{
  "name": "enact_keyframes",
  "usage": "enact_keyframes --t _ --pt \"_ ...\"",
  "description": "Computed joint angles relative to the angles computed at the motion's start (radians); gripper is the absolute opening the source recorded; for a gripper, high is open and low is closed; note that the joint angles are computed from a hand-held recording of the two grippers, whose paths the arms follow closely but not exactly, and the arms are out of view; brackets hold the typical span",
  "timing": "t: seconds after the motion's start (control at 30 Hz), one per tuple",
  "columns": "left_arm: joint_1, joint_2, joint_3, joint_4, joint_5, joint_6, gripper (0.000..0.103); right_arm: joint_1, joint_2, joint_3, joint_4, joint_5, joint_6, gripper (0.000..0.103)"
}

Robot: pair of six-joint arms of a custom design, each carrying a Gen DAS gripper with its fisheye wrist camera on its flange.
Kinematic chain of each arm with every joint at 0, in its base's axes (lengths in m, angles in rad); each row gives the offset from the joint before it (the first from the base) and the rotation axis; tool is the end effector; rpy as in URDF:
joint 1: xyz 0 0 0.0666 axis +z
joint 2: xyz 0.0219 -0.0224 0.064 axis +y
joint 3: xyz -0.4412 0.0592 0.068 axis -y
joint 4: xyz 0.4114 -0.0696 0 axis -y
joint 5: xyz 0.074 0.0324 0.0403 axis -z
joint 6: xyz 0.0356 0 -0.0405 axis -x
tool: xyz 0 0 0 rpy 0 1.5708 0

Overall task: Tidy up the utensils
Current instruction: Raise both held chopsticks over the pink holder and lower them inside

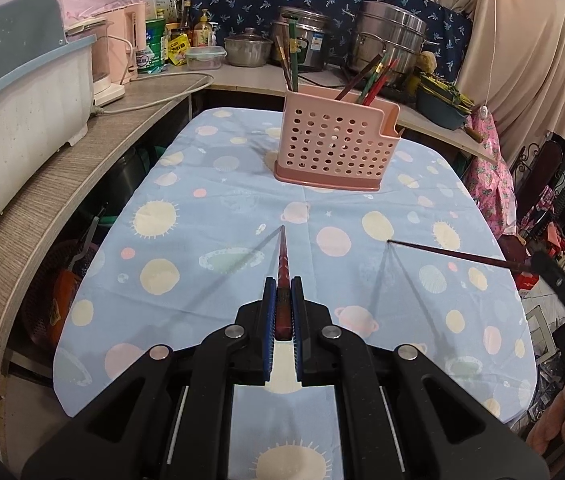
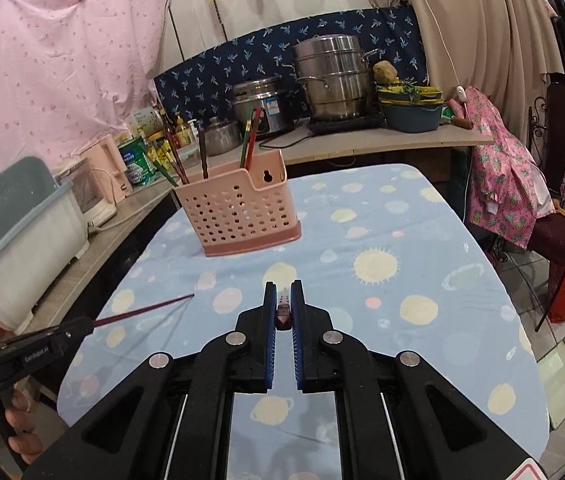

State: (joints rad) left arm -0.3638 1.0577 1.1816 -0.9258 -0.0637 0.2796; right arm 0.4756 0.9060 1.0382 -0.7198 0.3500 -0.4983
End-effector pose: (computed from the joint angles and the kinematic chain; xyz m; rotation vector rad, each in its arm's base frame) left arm 0.3267 -0.1224 0.5204 0.0696 2.3821 -0.2328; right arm 0.2728 0.1263 0.5143 0.2243 2.1131 0.1995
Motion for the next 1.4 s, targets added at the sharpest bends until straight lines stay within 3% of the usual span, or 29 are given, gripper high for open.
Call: enact_keyframes --t 0.57,1.13,1.4 --pt "0.029 0.088 0.173 0.053 0.005 -0.029 0.007 -0.125 0.082 0.137 0.085 -0.117 0.068 0.007" --pt "0.051 0.19 0.325 0.054 0.041 -0.033 0.007 -0.134 0.183 0.24 0.101 -0.139 0.119 0.007" --pt "0.052 0.255 0.441 0.045 0.013 -0.049 0.007 -0.171 0.238 0.335 0.109 -0.177 0.154 0.007"
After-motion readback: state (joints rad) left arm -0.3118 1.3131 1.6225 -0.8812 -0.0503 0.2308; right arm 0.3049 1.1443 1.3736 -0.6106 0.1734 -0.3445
